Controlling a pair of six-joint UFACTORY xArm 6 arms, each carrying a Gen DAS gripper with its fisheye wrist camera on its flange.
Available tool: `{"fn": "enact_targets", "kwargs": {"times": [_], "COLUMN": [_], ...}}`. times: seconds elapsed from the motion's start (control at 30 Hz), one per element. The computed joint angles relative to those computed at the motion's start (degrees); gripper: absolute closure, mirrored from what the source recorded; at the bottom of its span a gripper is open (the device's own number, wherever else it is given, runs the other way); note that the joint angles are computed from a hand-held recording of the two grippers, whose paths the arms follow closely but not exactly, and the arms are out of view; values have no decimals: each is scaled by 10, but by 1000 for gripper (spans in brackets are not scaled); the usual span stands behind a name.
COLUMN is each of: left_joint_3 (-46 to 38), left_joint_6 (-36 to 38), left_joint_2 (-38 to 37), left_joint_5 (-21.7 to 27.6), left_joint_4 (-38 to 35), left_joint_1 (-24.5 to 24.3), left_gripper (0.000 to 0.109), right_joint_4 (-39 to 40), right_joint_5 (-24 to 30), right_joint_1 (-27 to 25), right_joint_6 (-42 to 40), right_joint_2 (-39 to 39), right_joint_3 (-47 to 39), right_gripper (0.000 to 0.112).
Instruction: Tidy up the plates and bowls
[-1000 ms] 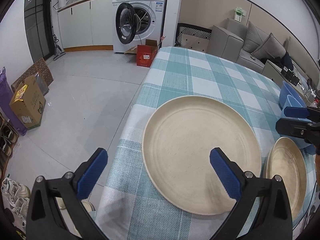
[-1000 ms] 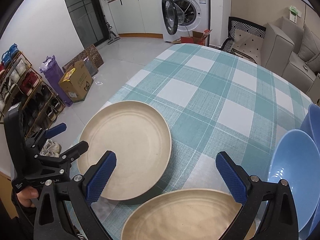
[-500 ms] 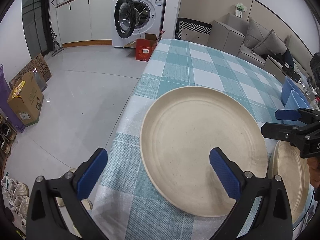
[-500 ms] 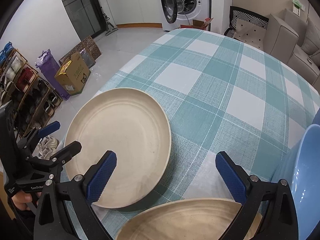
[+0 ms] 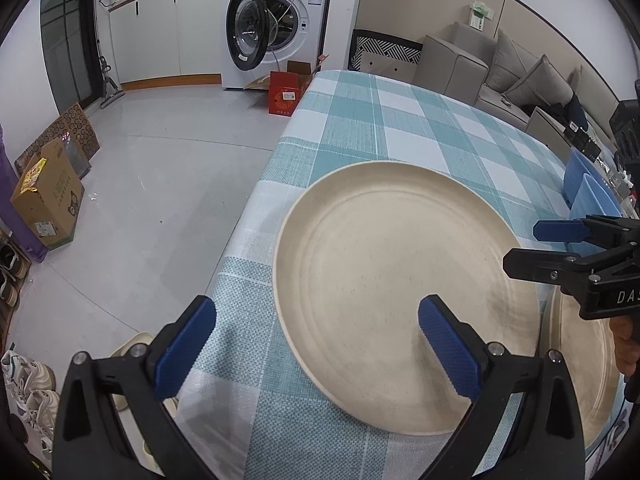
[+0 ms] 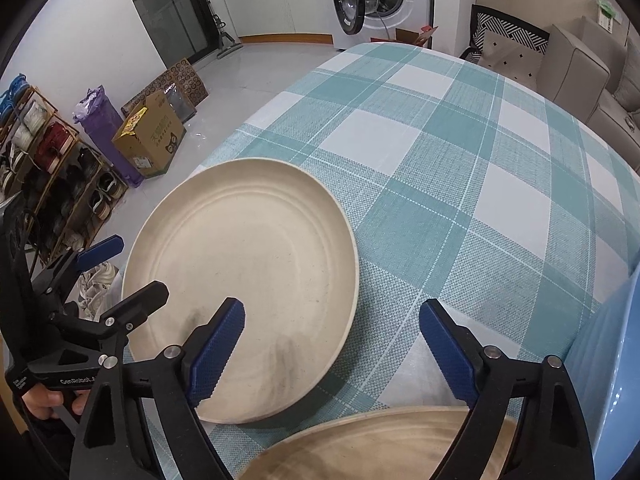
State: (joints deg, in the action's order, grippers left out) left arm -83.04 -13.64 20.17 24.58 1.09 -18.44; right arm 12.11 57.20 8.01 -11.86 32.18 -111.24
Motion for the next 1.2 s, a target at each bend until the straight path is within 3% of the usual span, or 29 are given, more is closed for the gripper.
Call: {"fn": "enact_targets", "kwargs": {"times": [0.23,0.57,0.63,0.77,0.93,1.1,1.2], "left_joint_3": [-2,1,-2,-7,-3,-3,-2], "left_joint_6": [7,14,22,23,54,49,39], "left_joint_2": [0,-2,-1,5,3,2,2], "left_joint_5": [10,13,18,30,25,26,26], "left_joint_4": [-9,-10,-20,-32,-70,-60,-42], "left_joint_1": [1,1,1,3,3,2,3], "left_gripper": [17,22,40,55,67,74,79], "right_joint_4": [-2,6,6,6,10,10,7], "right_joint_5": [11,27,29,33,28,24,21], "right_joint_1": [2,-1,-1,1,2,2,3], "right_joint_6": [3,1,0,-4,-10,-17,-20], "right_joint_2": [10,19,19,21,16,10,6], "right_joint_3": [-10,-21,-22,-21,-11,-1,5], "right_gripper": [30,38,38,49,55,62,71]}}
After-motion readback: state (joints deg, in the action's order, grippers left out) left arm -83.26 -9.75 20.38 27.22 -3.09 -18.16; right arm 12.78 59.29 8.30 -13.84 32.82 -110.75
